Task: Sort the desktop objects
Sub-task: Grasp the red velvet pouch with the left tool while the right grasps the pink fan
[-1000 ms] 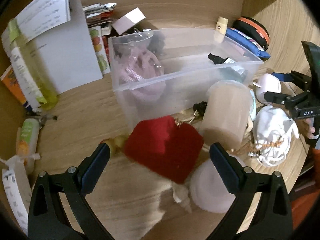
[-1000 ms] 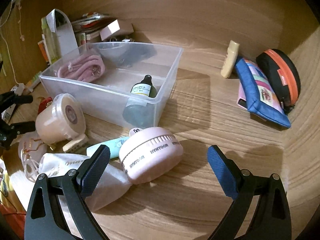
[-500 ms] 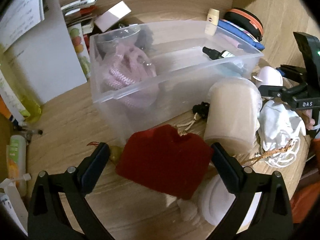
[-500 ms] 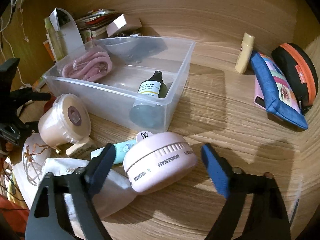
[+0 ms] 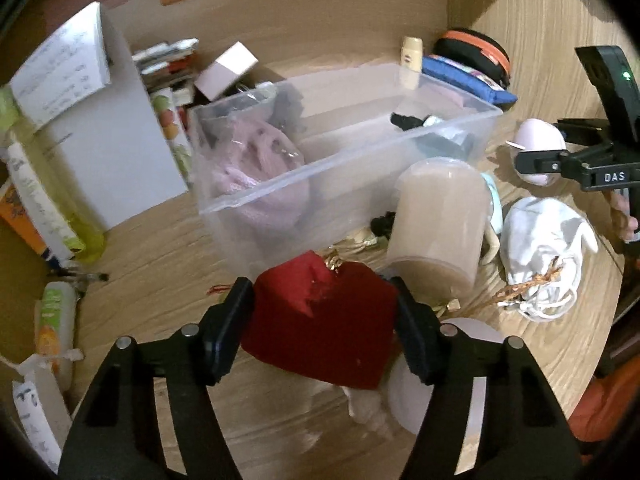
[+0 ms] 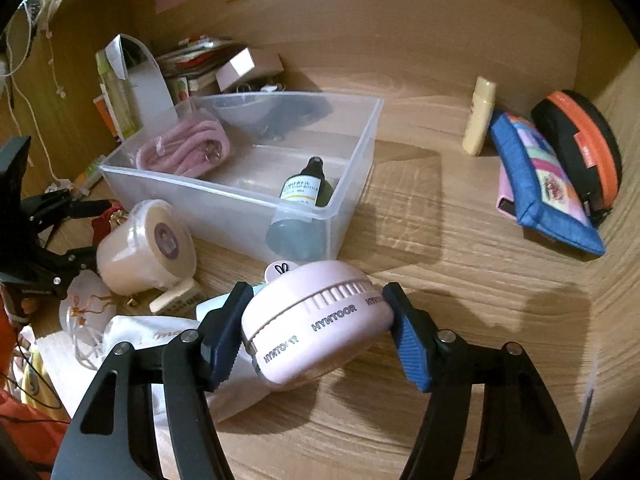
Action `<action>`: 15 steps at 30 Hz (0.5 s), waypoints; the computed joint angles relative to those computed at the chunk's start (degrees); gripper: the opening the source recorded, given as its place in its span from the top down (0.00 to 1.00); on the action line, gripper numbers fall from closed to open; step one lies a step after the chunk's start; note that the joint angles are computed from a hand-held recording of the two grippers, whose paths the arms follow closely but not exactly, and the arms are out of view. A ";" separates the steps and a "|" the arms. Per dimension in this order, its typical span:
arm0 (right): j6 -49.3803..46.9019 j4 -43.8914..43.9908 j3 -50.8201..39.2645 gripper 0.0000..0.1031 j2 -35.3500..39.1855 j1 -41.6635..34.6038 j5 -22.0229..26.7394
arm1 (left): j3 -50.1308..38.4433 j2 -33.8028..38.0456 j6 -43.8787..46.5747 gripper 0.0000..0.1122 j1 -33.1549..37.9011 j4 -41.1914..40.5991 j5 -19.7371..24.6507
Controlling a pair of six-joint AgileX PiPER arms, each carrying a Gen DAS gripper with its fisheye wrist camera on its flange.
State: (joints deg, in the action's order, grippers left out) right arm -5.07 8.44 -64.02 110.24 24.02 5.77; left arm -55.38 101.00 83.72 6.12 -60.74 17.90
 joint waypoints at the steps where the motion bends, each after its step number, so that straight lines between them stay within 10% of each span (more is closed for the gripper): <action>1: 0.50 -0.60 0.18 0.39 -0.41 -0.01 -0.05 | 0.09 -0.37 -0.09 0.42 0.18 -0.34 0.19; 15: 21.31 -21.10 4.04 0.39 -6.94 1.56 -2.89 | 4.87 -8.84 9.57 0.54 8.52 -13.34 8.61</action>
State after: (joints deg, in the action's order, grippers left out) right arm 16.24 -12.65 -59.98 103.30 25.57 2.88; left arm -50.51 92.16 93.29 14.64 -74.08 26.51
